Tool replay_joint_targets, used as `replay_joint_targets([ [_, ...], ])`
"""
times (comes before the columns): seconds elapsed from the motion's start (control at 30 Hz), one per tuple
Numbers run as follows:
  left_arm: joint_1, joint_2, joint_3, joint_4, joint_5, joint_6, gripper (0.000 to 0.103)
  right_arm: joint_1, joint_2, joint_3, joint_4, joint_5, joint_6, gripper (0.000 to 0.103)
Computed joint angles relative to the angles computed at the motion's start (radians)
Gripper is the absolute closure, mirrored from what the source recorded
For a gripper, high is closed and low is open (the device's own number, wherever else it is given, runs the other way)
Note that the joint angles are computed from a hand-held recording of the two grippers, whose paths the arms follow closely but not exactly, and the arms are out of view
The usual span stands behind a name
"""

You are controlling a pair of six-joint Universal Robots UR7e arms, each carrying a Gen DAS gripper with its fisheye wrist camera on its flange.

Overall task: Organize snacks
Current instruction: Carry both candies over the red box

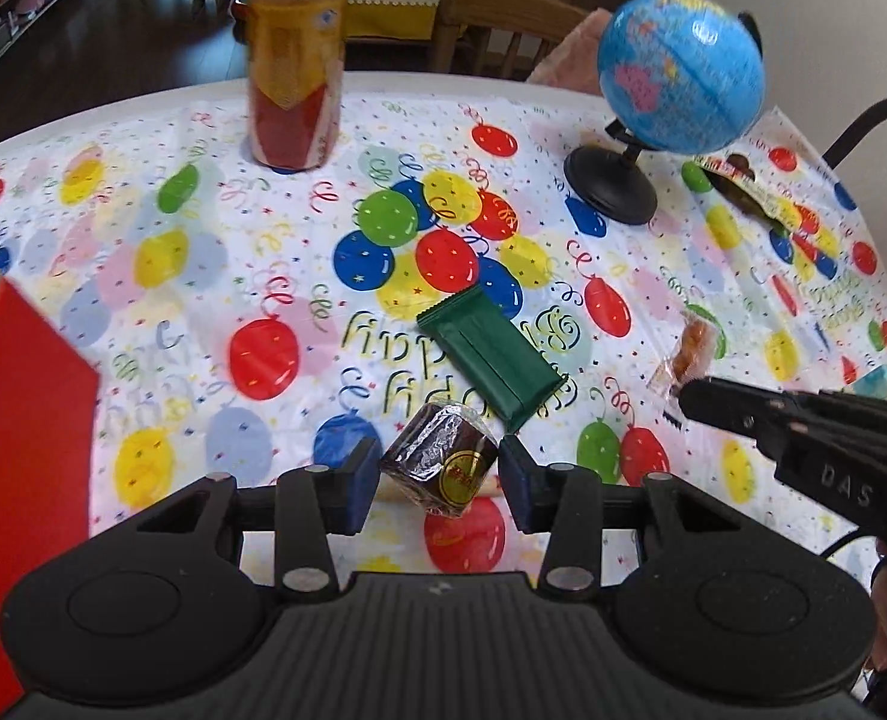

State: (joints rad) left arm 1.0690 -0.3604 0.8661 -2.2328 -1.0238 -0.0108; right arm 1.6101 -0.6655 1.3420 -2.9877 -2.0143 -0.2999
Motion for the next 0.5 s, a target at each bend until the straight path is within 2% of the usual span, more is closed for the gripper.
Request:
replay_joint_targets([
  [0.2, -0.006, -0.112, 0.143, -0.071, -0.015, -0.018, 0.061, 0.046, -0.034, 0.073, -0.037, -0.003, -0.012, 0.101],
  [0.5, -0.001, -0.268, 0.309, -0.126, 0.005, -0.035, 0.061, 0.129, -0.037, 0.131, -0.059, -0.012, -0.002, 0.101],
])
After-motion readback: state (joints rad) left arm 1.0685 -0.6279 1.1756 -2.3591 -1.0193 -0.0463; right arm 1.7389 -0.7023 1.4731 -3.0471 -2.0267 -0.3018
